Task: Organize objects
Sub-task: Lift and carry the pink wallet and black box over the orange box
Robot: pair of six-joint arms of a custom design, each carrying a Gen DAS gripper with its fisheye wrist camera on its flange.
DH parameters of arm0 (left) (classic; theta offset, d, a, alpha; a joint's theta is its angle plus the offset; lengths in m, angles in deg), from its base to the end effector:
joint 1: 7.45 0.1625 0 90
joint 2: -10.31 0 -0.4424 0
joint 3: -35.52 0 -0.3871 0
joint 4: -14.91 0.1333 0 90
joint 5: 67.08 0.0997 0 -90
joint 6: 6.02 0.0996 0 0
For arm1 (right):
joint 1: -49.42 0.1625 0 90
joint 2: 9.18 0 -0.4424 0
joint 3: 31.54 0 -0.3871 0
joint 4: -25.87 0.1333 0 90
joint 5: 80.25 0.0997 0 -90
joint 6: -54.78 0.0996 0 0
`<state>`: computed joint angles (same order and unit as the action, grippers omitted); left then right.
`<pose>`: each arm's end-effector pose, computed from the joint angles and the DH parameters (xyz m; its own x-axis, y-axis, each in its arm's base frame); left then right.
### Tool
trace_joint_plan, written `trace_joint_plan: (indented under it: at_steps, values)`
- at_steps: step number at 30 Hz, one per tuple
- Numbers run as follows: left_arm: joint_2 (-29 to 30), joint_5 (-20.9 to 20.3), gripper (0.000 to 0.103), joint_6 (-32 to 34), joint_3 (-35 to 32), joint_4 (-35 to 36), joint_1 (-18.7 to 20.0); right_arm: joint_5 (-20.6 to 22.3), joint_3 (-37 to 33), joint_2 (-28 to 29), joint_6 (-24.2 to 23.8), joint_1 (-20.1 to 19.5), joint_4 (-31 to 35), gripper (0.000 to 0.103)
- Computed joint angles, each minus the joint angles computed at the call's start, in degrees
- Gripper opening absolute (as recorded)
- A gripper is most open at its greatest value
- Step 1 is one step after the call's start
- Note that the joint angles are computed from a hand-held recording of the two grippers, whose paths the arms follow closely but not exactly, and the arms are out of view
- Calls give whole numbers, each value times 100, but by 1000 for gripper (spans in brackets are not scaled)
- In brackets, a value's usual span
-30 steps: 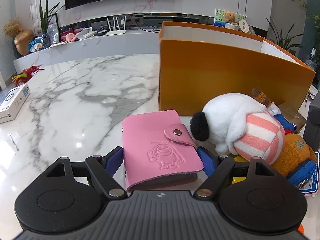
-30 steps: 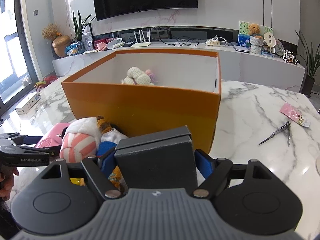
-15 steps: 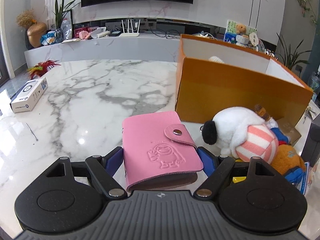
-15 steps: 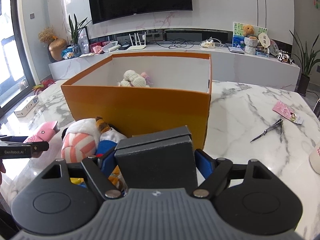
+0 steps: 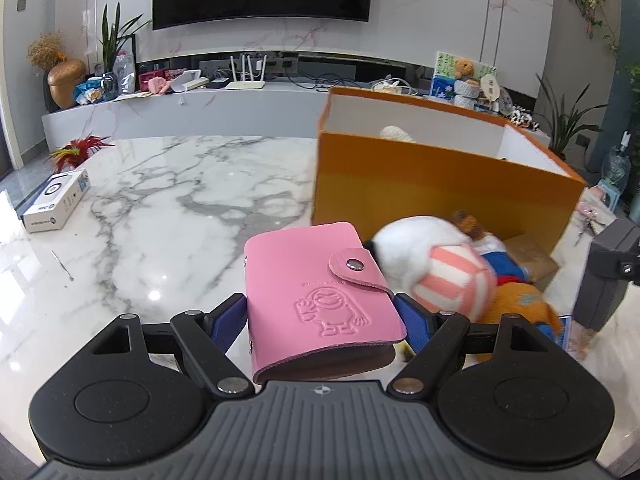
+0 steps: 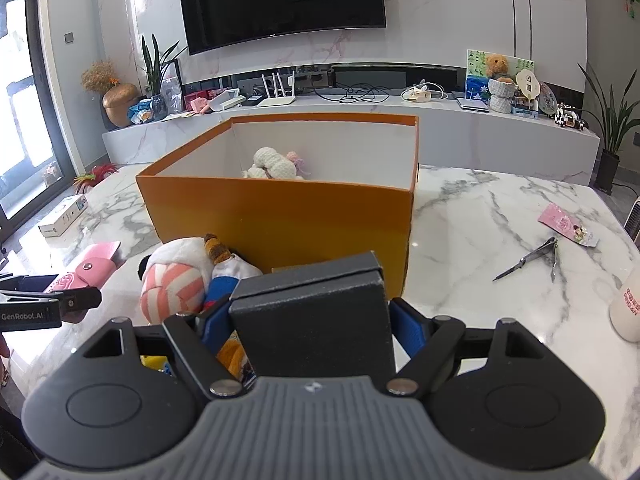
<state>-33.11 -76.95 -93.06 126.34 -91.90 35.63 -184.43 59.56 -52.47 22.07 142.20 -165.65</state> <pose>-0.3244 -0.6202 0.1162 -0.6150 -0.5630 -0.5520 0.2813 0.4974 -0.8207 0.1436 -0.7127 0.2022 -0.8074 -0.1931 0.5576 -0.5526 0.5786 -0.5999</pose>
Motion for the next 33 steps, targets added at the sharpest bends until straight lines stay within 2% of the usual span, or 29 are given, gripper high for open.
trace_joint_plan:
  at_steps: [3, 7, 11, 20, 22, 25, 33]
  values:
    - [105, 37, 93, 599, 59, -764, -60, -9, 68, -34, -38, 17, -28, 82]
    - [289, 94, 93, 1851, 128, -2101, -109, -3, 137, -72, -70, 32, -58, 82]
    - [417, 119, 93, 2648, 119, -2874, -129, 31, 167, -97, -84, 48, -105, 82]
    - [640, 129, 93, 3951, 36, -4358, -155, 97, 177, -124, -155, 101, -41, 82]
    - [729, 114, 93, 4428, 0, -4875, -171, 109, 179, -128, -175, 111, -32, 82]
    - [824, 80, 93, 4893, -80, -5284, -185, 114, 167, -136, -171, 128, 7, 82]
    - [968, 63, 93, 5628, -246, -5945, -227, 159, 215, -203, -174, 174, 4, 82]
